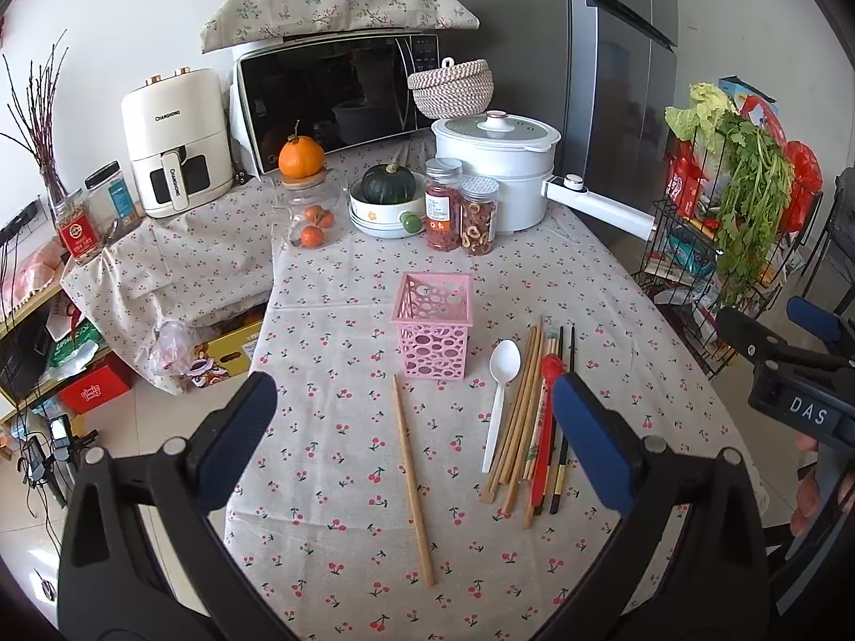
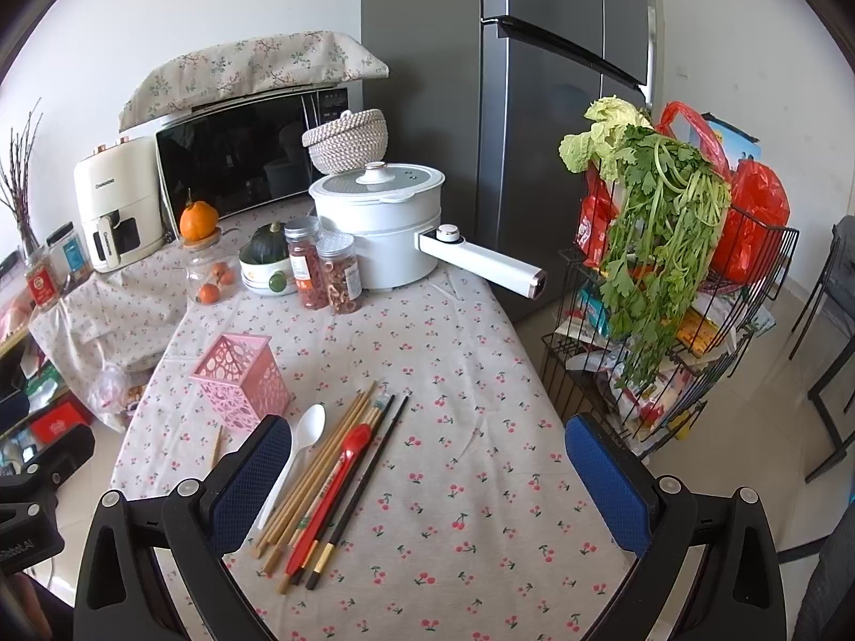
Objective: Organize utensils
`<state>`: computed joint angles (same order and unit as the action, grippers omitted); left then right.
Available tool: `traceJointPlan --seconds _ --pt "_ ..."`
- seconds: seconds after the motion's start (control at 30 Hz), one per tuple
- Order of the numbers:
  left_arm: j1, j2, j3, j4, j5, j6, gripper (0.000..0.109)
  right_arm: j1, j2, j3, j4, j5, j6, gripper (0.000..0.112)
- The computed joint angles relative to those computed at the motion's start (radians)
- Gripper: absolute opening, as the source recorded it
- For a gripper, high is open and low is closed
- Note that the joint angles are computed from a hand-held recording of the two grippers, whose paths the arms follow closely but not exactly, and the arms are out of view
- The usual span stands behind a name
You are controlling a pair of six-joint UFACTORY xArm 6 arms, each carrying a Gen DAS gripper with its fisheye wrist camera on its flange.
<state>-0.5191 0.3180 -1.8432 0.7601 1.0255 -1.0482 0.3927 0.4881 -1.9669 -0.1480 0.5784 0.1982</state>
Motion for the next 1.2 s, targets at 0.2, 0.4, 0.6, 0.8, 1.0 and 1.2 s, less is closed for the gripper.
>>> traceJointPlan --seconds 0.2,0.4,0.6,0.8,1.0,1.2 --pt "0.0 -0.002 0.003 0.002 0.001 0.001 0.102 0.0 -0.001 0.008 0.004 -0.005 -0.008 0.103" --pt "0.001 -0.001 0.002 0.003 0.001 -0.001 0.102 0.001 0.0 0.005 0.001 -0.003 -0.005 0.103" --pt "-0.002 0.003 -0.003 0.005 0.005 0.005 0.102 0.002 0.002 0.001 0.001 0.001 -0.006 0.103" --pt "-0.003 0.005 -0.005 0.008 0.01 0.001 0.102 0.002 0.002 0.006 0.0 -0.003 -0.006 0.103" --pt "-0.008 0.015 -0.016 0.013 0.023 0.006 0.102 0.002 0.007 -0.002 0.001 0.003 -0.008 0.103" --pt "0.007 0.001 0.013 0.008 -0.001 0.0 0.102 0.004 -0.001 0.017 -0.002 -0.004 -0.005 0.103"
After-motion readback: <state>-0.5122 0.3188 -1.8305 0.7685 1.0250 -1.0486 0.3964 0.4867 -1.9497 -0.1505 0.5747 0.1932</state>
